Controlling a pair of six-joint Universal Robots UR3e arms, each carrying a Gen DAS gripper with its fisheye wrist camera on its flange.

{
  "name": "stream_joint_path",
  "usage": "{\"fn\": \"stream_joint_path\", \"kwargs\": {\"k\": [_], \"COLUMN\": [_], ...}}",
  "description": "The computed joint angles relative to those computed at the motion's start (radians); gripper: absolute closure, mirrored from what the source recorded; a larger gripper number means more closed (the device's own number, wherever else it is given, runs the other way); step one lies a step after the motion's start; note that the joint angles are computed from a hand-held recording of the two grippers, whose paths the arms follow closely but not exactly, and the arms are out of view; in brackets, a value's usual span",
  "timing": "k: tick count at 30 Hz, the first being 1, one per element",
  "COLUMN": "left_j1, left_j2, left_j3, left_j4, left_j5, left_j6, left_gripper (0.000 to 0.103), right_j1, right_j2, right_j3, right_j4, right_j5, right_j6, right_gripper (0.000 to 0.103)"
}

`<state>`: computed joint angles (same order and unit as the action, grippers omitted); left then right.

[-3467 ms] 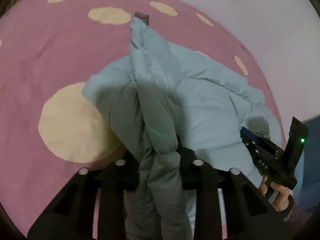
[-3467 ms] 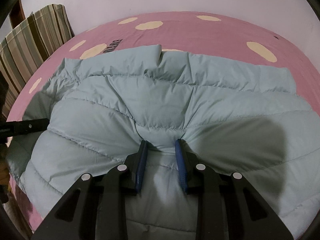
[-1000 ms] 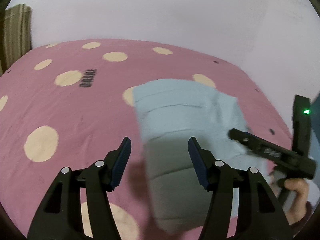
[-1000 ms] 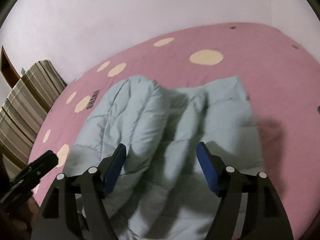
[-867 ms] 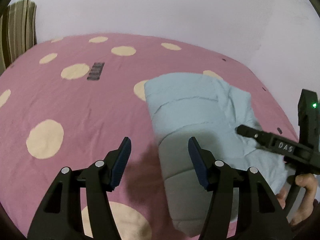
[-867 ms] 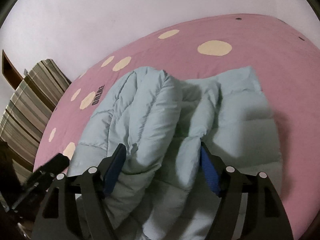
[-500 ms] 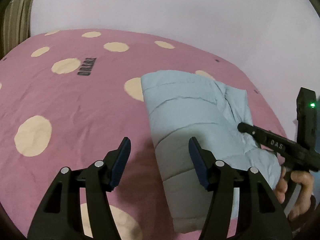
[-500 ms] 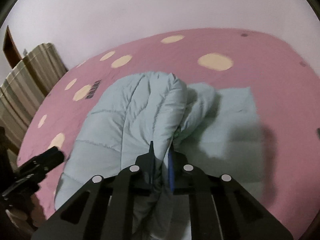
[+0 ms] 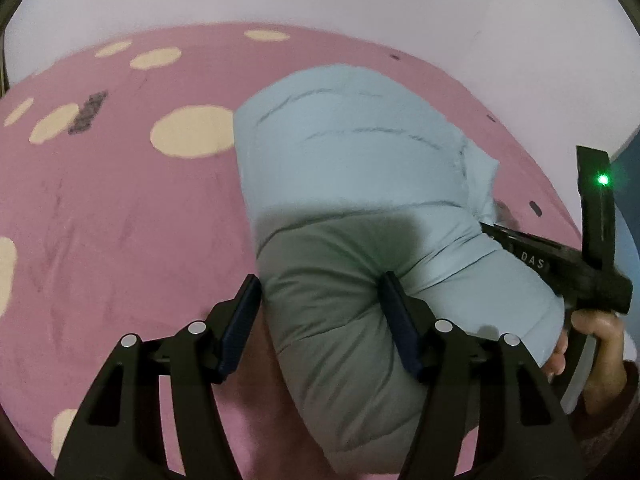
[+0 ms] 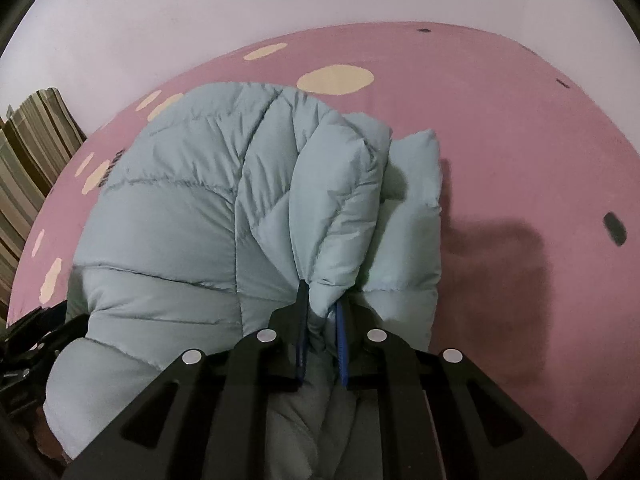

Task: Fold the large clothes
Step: 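Pinch the bundled jacket with the right tool and tuck it together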

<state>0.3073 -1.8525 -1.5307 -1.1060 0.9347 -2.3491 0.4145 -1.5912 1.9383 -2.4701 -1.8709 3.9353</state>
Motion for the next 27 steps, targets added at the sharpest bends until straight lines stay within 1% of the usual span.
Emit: {"fn": "stream_joint_path", "kwargs": {"k": [3, 5, 7, 8, 10, 11, 13, 15, 17, 19, 22, 23, 25, 27], "left_j1": [-0.006, 0.002, 0.018, 0.025, 0.048, 0.058, 0.095, 0.114, 0.115, 0.093, 0.06, 0.044, 0.024, -0.002], "left_j2": [-0.011, -0.005, 0.011, 0.024, 0.069, 0.087, 0.152, 0.2, 0.223, 0.211, 0.187, 0.18, 0.175, 0.165], "left_j3": [-0.028, -0.035, -0.025, -0.026, -0.046, -0.055, -0.091, -0.118, -0.142, -0.149, -0.172, -0.182, -0.201, -0.221], "left_j4": [0.044, 0.041, 0.003, -0.005, -0.009, -0.011, -0.045, -0.079, -0.09, -0.069, -0.002, 0.03, 0.072, 0.128], "left_j5": [0.009, -0.001, -0.013, -0.017, -0.029, -0.04, -0.087, -0.115, -0.123, -0.101, -0.061, -0.043, -0.018, 0.01], "left_j6": [-0.012, -0.011, -0.006, -0.002, 0.012, 0.018, 0.062, 0.106, 0.129, 0.119, 0.086, 0.078, 0.067, 0.051], "left_gripper": [0.039, 0.039, 0.04, 0.04, 0.04, 0.04, 0.04, 0.04, 0.04, 0.04, 0.04, 0.039, 0.039, 0.039], "right_j1": [0.01, 0.01, 0.013, 0.026, 0.069, 0.108, 0.206, 0.277, 0.318, 0.335, 0.337, 0.319, 0.295, 0.276], "right_j2": [0.009, -0.001, -0.018, -0.036, -0.079, -0.096, -0.101, -0.092, -0.072, -0.048, -0.008, -0.01, -0.013, -0.01], "right_j3": [0.015, 0.027, 0.031, 0.025, 0.013, -0.003, -0.064, -0.101, -0.123, -0.121, -0.105, -0.086, -0.035, -0.005], "right_j4": [-0.024, -0.045, -0.048, -0.021, 0.034, 0.059, 0.125, 0.139, 0.138, 0.126, 0.138, 0.128, 0.093, 0.057], "right_j5": [-0.013, -0.015, -0.023, -0.039, -0.09, -0.138, -0.24, -0.277, -0.261, -0.219, -0.201, -0.178, -0.145, -0.134], "right_j6": [0.002, -0.001, 0.0, 0.015, 0.063, 0.091, 0.132, 0.143, 0.131, 0.118, 0.121, 0.116, 0.118, 0.101], "right_gripper": [0.092, 0.09, 0.086, 0.081, 0.08, 0.08, 0.08, 0.08, 0.08, 0.08, 0.08, 0.082, 0.083, 0.083]}}
